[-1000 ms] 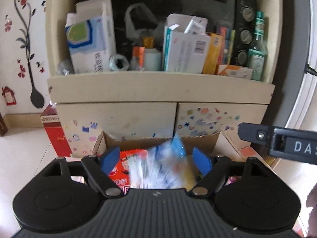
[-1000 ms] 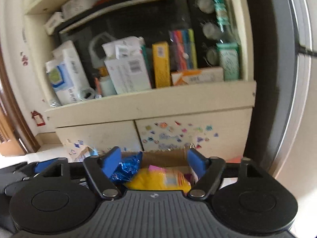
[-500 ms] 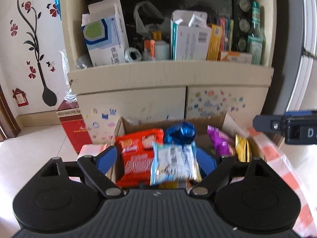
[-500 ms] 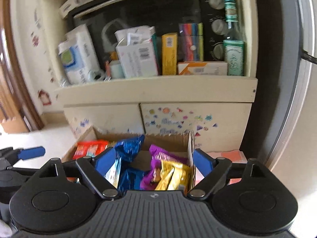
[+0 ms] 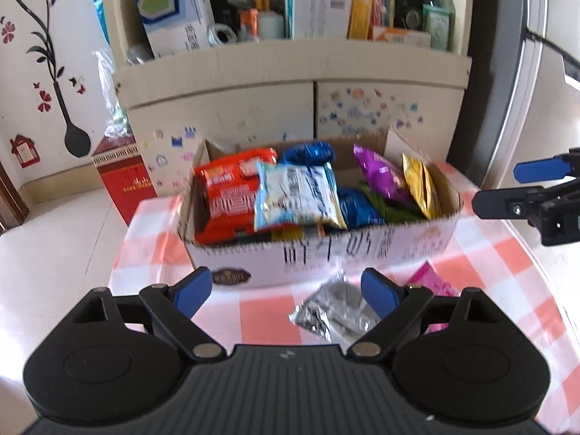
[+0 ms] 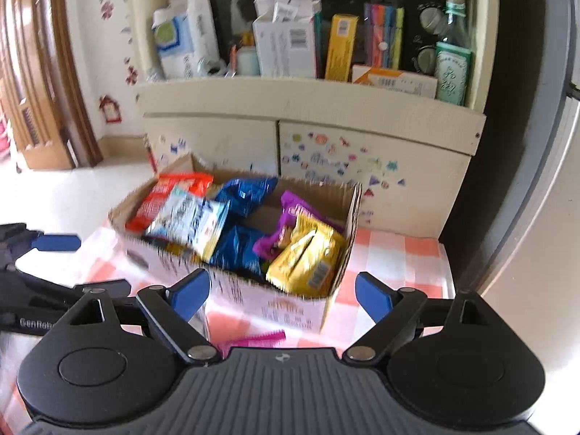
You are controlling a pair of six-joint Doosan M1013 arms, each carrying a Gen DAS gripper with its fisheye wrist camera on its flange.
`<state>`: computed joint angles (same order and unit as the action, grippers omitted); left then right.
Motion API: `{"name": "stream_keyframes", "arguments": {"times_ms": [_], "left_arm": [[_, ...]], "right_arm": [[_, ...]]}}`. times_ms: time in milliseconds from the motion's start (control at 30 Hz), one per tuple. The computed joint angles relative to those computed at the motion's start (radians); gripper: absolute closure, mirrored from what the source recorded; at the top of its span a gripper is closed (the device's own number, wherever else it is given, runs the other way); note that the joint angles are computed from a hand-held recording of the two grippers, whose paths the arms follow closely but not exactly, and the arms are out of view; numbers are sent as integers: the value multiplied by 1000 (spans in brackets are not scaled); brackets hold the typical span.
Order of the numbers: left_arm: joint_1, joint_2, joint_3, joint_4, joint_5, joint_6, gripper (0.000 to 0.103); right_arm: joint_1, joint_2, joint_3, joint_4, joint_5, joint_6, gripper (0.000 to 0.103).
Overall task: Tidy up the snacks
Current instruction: 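Grasp the silver foil pack with the left gripper while the right gripper grasps the pink packet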
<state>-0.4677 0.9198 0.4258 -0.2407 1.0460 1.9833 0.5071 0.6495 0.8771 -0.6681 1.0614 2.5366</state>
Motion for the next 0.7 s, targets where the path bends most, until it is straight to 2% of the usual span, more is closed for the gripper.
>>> {"name": "stream_keyframes", "arguments": {"times_ms": [467, 700], "left_arm": [[-17, 55, -81, 24, 93, -76, 13], [-32, 123, -192, 42, 187, -160, 13]], "right_arm": [[-15, -12, 57, 175, -5, -185, 11], [-22, 7, 49, 249, -2, -266, 11]]}}
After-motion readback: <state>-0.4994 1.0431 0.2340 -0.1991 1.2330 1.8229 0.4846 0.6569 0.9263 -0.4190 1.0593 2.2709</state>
